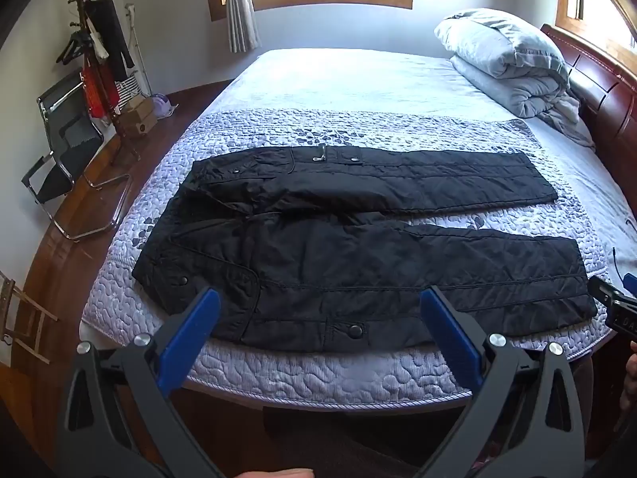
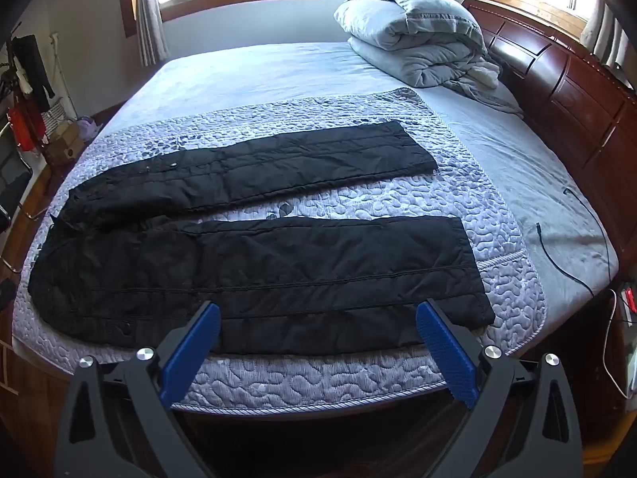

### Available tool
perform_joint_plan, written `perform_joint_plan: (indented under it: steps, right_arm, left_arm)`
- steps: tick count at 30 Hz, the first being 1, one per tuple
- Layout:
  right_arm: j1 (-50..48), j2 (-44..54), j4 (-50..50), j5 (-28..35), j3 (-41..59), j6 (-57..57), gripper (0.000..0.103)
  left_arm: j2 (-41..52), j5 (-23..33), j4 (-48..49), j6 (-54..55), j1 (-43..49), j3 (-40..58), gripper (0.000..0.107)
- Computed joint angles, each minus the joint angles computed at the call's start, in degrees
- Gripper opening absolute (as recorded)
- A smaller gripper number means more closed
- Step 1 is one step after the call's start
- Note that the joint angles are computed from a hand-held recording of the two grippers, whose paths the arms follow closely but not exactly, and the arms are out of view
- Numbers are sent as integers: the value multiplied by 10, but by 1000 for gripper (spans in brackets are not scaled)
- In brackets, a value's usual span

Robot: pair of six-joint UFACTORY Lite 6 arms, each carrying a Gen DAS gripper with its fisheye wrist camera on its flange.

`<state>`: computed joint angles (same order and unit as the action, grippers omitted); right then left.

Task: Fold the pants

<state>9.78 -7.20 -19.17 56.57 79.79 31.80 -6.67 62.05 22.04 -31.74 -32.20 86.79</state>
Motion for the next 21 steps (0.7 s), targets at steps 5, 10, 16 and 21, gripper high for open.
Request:
perform_joint_plan:
  steps: [5, 10, 16, 21]
  right_arm:
    - [-2, 1, 0, 2, 3, -1, 99]
    - [12, 4, -11, -3, -4, 19, 99]
    - [1, 2, 0, -3, 1, 1, 99]
    - [-6, -4, 6, 5, 9, -13, 99]
  left_arm:
    - [3, -1, -2, -3, 1, 2, 100]
    - [13, -1, -3, -8, -1, 12, 100]
    - [-2, 0, -9, 6, 7, 7, 100]
    - [0, 0, -10, 6, 8, 10, 101]
